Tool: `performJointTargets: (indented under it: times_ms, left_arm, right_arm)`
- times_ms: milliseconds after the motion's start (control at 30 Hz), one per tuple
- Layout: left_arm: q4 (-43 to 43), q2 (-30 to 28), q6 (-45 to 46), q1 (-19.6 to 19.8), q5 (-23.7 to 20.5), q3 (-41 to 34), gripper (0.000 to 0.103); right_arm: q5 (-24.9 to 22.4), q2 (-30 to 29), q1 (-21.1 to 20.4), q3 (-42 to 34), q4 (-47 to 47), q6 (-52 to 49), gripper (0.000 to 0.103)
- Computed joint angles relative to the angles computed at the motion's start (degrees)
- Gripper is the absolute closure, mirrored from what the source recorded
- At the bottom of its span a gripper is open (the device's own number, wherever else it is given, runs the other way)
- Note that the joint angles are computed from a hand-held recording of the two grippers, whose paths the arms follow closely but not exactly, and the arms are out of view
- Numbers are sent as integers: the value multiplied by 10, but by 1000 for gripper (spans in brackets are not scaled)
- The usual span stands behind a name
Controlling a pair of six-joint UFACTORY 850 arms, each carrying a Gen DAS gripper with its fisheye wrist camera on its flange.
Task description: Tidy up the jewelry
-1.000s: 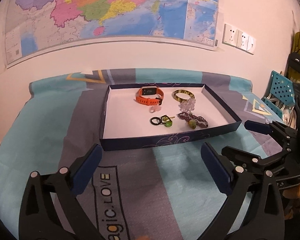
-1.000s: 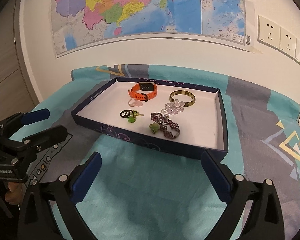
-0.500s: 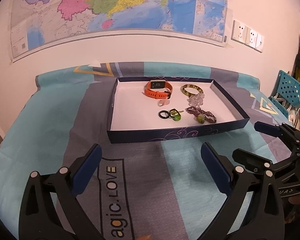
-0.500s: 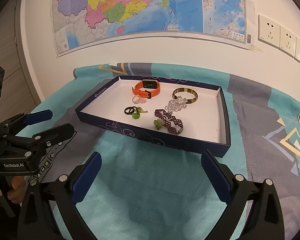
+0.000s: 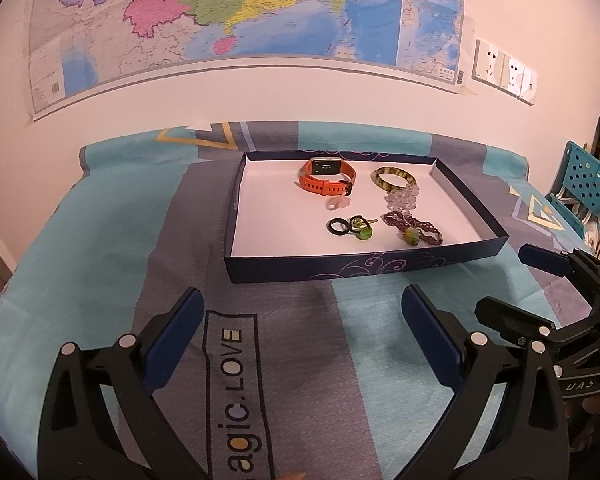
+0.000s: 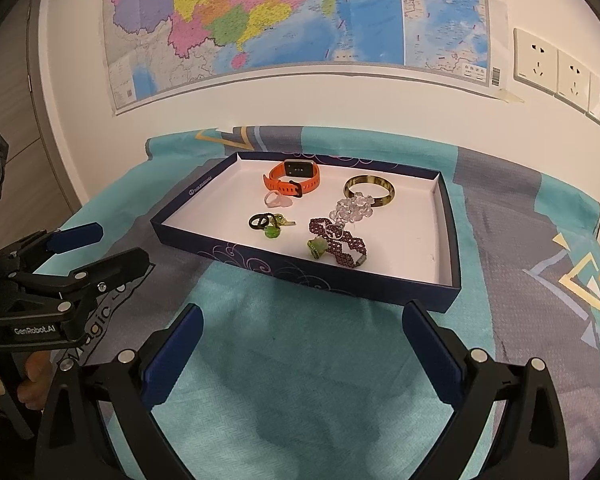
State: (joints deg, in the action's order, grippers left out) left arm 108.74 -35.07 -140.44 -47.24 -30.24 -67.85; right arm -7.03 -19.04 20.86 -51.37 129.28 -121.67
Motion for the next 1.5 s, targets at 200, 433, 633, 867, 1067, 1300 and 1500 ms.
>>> performJointTargets:
  times_ms: [200,433,633,867,1067,1300,1500]
  left_arm:
    - [-32,-4,30,-3,-7,-7,6]
    - [-36,-4,34,-2,-8,-8,6]
    - [-40,-5,39,-2,-7,-9,6]
    - [-47,-7,45,-1,-2,-12,6]
    - [-53,-8,50,0,0,-14,6]
    - [-49,-8,47,2,5,-12,6]
    - [-51,-9,48,2,6,-14,6]
  right_arm:
    - [0,2,-1,1,-22,23,7]
    - [0,2,-2,2,-24,27,7]
    - [-2,2,-2,1,-34,38,7]
    - [-1,0,-2,0,-38,43,7]
    - [-1,-1,-2,-1,-47,52,7]
    - [0,-1,-2,-1,-51,57,7]
    - [-1,-1,-2,-1,-59,65,7]
